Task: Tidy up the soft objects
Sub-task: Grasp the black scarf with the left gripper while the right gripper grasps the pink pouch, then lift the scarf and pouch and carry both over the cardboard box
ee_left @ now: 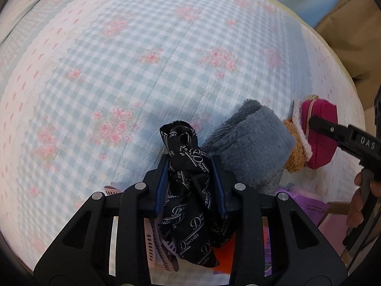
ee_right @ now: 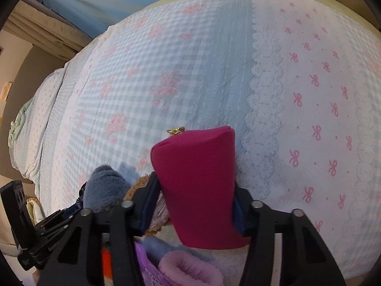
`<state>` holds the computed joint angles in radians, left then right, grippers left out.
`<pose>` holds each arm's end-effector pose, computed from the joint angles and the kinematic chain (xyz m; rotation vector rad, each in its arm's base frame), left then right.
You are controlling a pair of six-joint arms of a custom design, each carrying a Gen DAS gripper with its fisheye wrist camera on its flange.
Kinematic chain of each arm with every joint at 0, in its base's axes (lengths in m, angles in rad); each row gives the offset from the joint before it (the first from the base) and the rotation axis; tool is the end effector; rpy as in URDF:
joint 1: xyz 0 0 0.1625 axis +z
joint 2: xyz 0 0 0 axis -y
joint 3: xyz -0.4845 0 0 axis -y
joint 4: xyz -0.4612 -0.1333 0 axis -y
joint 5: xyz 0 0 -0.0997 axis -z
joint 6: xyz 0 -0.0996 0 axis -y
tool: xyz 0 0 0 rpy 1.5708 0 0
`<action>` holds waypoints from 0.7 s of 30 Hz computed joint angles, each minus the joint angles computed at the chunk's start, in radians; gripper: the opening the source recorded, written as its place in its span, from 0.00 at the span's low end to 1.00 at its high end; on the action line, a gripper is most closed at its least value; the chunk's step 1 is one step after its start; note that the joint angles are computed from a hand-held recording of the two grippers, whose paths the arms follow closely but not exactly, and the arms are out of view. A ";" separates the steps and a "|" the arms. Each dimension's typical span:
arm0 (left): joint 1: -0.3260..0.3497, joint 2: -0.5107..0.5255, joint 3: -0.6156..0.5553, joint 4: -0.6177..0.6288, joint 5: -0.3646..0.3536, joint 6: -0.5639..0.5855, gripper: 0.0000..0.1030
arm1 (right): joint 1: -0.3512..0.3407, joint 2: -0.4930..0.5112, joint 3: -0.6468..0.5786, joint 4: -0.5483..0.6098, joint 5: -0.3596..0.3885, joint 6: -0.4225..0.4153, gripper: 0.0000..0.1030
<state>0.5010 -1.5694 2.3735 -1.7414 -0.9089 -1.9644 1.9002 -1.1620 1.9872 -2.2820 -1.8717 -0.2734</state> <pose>-0.2175 -0.3409 0.1925 -0.7854 2.2550 -0.7724 0.2903 -0.5282 0.1624 0.8647 -2.6990 -0.1496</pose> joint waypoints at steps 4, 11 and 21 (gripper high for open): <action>-0.026 -0.017 -0.013 0.053 0.011 -0.039 0.29 | 0.011 -0.022 0.010 -0.015 0.009 -0.023 0.38; -0.070 -0.024 -0.078 0.172 0.054 -0.089 0.29 | 0.044 -0.064 0.004 -0.027 0.023 -0.037 0.37; -0.193 0.015 -0.252 0.444 0.087 -0.218 0.29 | 0.124 -0.187 -0.040 0.028 0.049 0.010 0.35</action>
<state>0.3082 -1.5545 2.1214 -1.2970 -0.8221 -2.1822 2.0239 -1.3486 1.9476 -2.2542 -1.8223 -0.2631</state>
